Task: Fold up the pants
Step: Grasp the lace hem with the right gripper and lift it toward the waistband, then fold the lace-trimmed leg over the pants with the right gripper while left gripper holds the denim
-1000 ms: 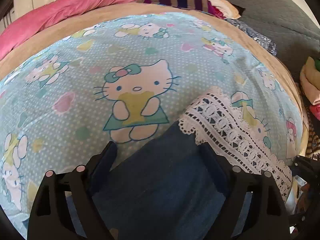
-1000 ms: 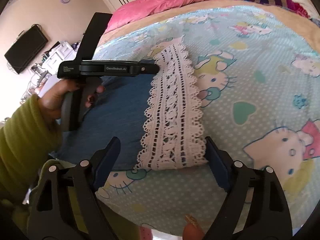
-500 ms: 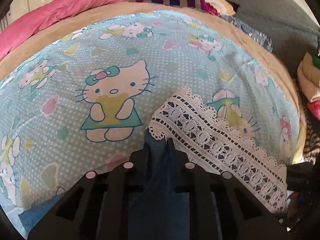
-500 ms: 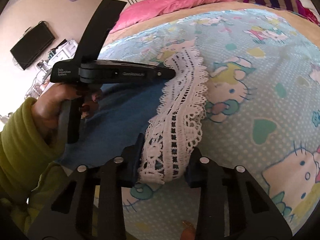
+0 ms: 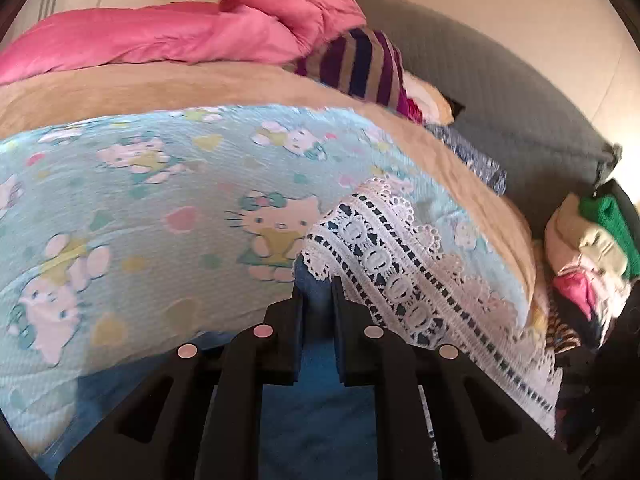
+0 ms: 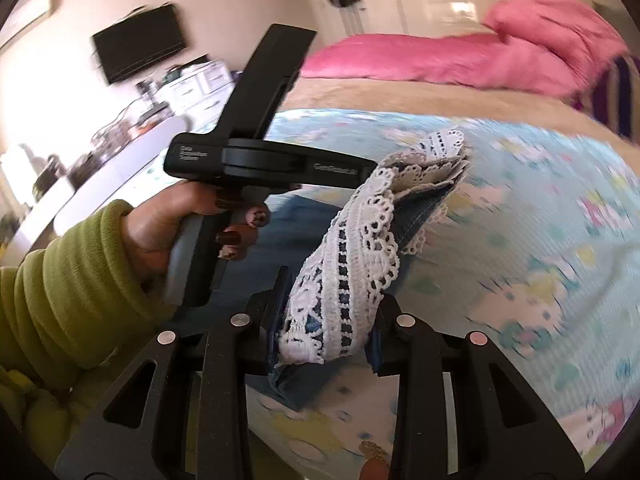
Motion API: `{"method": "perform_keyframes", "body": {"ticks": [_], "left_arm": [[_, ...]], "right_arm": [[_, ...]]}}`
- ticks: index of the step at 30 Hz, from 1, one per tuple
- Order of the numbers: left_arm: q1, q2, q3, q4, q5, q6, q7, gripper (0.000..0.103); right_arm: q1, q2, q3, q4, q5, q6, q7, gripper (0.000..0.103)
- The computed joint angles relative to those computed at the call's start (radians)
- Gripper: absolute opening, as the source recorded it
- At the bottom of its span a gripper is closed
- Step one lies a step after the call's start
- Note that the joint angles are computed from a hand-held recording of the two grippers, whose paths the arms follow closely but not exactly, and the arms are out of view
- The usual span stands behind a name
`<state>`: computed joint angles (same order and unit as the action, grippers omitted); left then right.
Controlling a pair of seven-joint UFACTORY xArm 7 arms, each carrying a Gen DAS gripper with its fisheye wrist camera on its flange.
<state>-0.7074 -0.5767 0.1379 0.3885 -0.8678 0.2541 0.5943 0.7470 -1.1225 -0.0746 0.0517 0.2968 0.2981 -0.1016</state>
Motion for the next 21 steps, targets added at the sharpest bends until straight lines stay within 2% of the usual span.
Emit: {"method": "perform_keyframes", "body": {"ticks": [5,9,11,14,16,17,18,19,20,21], "left_arm": [[0.059,-0.126,0.048,-0.099,0.028,0.02,-0.003,0.012],[0.085,-0.192,0.131,-0.172,0.019,0.016,-0.016,0.015],[0.128,-0.234,0.158,-0.202,0.03,0.031,-0.036,0.016],[0.276,-0.344,0.126,-0.27,0.103,0.059,-0.115,0.018],[0.432,-0.429,0.111,-0.311,0.177,0.136,-0.199,0.02],[0.482,-0.451,0.107,-0.321,0.207,0.164,-0.234,0.023],[0.554,-0.494,0.113,-0.335,0.241,0.207,-0.266,0.024],[0.589,-0.529,0.139,-0.347,0.261,0.232,-0.271,0.025],[0.626,-0.563,0.158,-0.356,0.282,0.261,-0.275,0.027],[0.665,-0.591,0.17,-0.361,0.305,0.296,-0.281,0.03]], "right_arm": [[0.103,0.216,0.035,0.086,0.0,-0.087,0.004,0.025],[0.124,0.35,0.108,0.139,-0.028,-0.105,0.032,0.025],[0.122,0.407,0.165,0.17,-0.051,-0.105,0.056,0.025],[0.133,0.482,0.224,0.21,-0.083,-0.099,0.075,0.025],[0.113,0.543,0.292,0.238,-0.125,-0.101,0.098,0.025],[0.111,0.574,0.311,0.252,-0.141,-0.102,0.106,0.025],[0.131,0.604,0.308,0.264,-0.14,-0.101,0.105,0.025],[0.163,0.621,0.292,0.268,-0.129,-0.107,0.093,0.026],[0.202,0.636,0.275,0.273,-0.114,-0.112,0.075,0.03],[0.218,0.642,0.275,0.278,-0.109,-0.11,0.066,0.04]]}}
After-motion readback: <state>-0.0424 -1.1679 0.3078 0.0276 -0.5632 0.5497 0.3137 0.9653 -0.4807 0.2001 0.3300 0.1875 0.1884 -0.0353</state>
